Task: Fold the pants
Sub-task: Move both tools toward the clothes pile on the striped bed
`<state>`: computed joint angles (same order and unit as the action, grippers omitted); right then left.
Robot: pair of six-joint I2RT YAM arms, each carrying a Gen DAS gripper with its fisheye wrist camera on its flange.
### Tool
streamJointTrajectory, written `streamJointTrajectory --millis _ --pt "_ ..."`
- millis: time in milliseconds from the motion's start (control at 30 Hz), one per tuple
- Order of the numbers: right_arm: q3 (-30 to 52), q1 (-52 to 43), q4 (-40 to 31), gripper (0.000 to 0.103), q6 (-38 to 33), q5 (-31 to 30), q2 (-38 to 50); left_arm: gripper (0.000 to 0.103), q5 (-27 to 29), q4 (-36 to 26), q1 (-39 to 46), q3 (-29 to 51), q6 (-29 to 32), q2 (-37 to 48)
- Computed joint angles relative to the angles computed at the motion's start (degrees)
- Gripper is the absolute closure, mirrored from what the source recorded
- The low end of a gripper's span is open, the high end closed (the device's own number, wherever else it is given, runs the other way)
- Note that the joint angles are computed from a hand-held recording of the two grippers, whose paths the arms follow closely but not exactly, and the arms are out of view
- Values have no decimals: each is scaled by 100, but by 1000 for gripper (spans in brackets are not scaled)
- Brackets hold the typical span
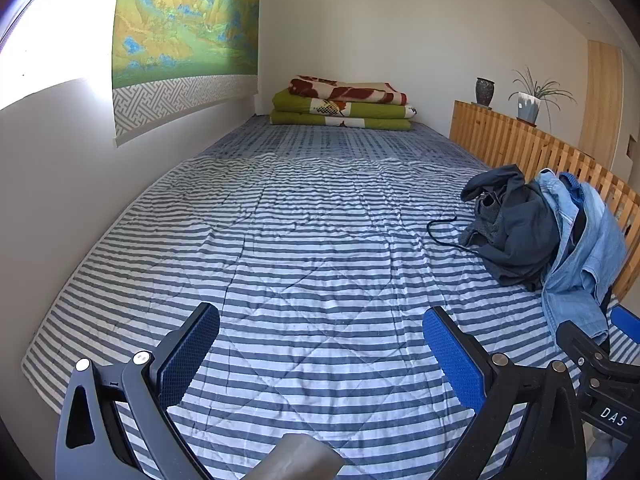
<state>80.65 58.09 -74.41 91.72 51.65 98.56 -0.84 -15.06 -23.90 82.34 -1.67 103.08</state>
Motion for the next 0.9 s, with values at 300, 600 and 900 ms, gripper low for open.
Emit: streamJointTrajectory --millis 300,600,900 --pt "24 21 -68 1 78 12 7 0 -56 -8 -23 56 16 80" --pt "-6 13 19 1 35 -27 10 0 -111 0 -20 86 23 140" --pt "-35 5 7 1 92 -38 7 0 -148 74 -75 35 89 138"
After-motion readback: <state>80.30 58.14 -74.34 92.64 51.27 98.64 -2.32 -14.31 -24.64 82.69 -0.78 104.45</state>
